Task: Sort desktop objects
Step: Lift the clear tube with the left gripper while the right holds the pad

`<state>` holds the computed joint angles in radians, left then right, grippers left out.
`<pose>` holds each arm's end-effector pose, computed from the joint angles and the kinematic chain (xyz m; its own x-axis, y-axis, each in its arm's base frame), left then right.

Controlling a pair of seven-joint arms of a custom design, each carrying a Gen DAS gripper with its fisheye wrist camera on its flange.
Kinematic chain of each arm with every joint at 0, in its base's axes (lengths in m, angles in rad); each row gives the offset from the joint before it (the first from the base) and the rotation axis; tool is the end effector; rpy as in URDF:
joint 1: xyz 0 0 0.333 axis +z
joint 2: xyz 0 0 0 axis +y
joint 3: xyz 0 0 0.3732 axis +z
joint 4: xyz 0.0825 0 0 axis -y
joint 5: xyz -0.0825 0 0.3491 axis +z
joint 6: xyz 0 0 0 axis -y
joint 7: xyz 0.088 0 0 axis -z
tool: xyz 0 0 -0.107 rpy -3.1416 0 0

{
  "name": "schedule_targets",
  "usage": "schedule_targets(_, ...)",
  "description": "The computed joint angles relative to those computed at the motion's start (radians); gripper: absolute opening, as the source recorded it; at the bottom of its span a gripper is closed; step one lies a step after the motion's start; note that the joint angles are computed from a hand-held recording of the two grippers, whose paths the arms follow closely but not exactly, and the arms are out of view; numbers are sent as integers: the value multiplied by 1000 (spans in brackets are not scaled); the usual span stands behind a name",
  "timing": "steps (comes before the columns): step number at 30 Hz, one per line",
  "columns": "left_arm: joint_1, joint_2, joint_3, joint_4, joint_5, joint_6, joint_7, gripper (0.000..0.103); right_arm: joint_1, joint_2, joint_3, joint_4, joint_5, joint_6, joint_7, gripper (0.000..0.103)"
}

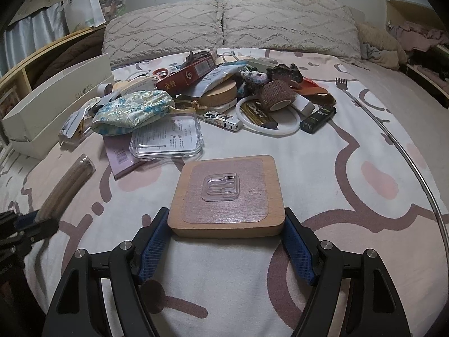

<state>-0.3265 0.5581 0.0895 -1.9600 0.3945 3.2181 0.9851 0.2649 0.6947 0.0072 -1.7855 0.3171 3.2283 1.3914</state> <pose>0.6386 -0.2019 0.3406 -0.1205 -0.9879 0.0980 -0.7732 0.0315 -0.6333 0.6974 0.1620 0.3204 0.1505 -0.9856 -0.0771 -0.7373 -0.0599 -0.6729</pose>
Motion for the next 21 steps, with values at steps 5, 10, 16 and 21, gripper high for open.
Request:
schedule_targets(5, -46, 9, 54, -9, -10, 33, -17, 25, 3, -2, -1, -7, 3, 18, -2, 77)
schedule_targets(10, -12, 15, 20, -18, -37, 71, 1, 25, -8, -15, 18, -25, 5, 26, -8, 77)
schedule_targets(16, 66, 16, -72, -13, -60, 61, 30, 30, 36, -34, -18, -61, 5, 33, -11, 77)
schedule_targets(21, 325, 44, -367, 14, -63, 23, 68, 49, 24, -40, 0, -72, 8, 37, -13, 77)
